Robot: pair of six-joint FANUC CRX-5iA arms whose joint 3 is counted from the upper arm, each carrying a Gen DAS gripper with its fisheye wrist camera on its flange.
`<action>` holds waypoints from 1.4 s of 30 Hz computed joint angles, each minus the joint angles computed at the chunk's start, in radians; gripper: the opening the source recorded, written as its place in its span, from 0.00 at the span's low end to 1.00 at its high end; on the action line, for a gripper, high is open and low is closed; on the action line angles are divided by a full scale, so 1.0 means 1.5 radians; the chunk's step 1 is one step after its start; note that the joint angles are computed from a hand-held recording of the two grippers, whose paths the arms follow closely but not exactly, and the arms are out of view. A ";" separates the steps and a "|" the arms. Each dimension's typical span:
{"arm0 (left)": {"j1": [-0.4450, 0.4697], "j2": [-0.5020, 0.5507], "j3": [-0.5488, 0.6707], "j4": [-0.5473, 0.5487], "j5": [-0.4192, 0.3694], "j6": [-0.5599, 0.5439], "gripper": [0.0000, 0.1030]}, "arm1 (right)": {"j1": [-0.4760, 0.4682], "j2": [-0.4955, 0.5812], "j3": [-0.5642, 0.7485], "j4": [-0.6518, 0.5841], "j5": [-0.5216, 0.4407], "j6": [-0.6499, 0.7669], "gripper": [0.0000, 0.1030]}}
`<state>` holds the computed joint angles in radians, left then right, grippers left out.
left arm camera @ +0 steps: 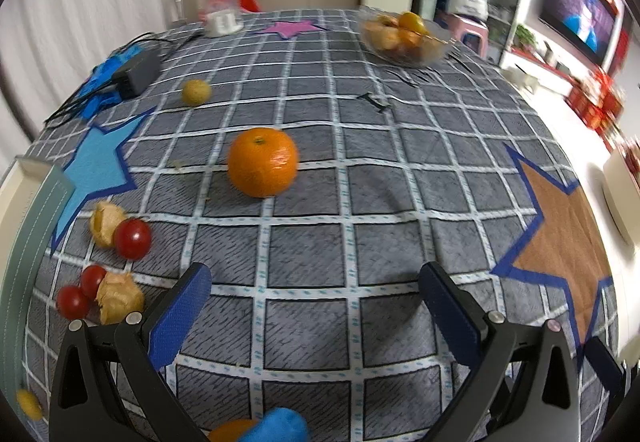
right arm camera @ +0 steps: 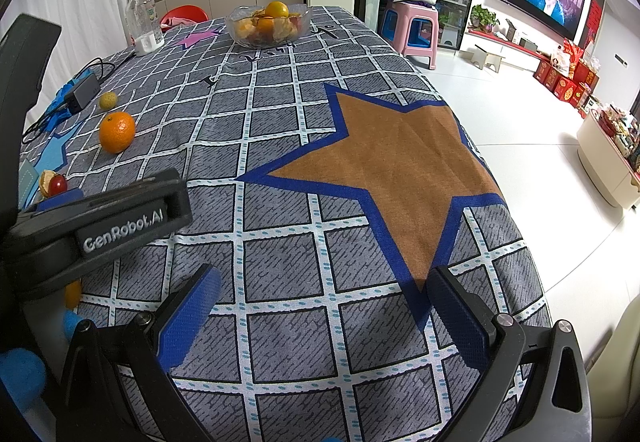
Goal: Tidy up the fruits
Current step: 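Reach the left gripper to the mandarin and close on it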
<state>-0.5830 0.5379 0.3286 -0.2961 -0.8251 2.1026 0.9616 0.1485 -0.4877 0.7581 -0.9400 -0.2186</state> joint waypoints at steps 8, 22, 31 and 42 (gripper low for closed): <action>-0.005 -0.204 -0.221 -0.012 0.161 -0.098 1.00 | 0.000 0.000 0.001 0.000 0.000 0.001 1.00; 0.111 -0.356 -0.452 0.031 0.229 -0.204 1.00 | 0.000 0.001 0.001 -0.001 -0.001 0.001 1.00; 0.098 -0.318 -0.434 0.020 0.208 -0.249 1.00 | 0.000 0.002 0.002 -0.001 -0.002 0.002 1.00; 0.166 -0.314 -0.488 0.256 0.227 -0.439 1.00 | -0.004 -0.003 -0.015 0.053 0.070 -0.043 1.00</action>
<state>-0.3340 0.0670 -0.4035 0.0872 -0.4841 1.4448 0.9562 0.1445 -0.5101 0.8375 -0.8357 -0.2836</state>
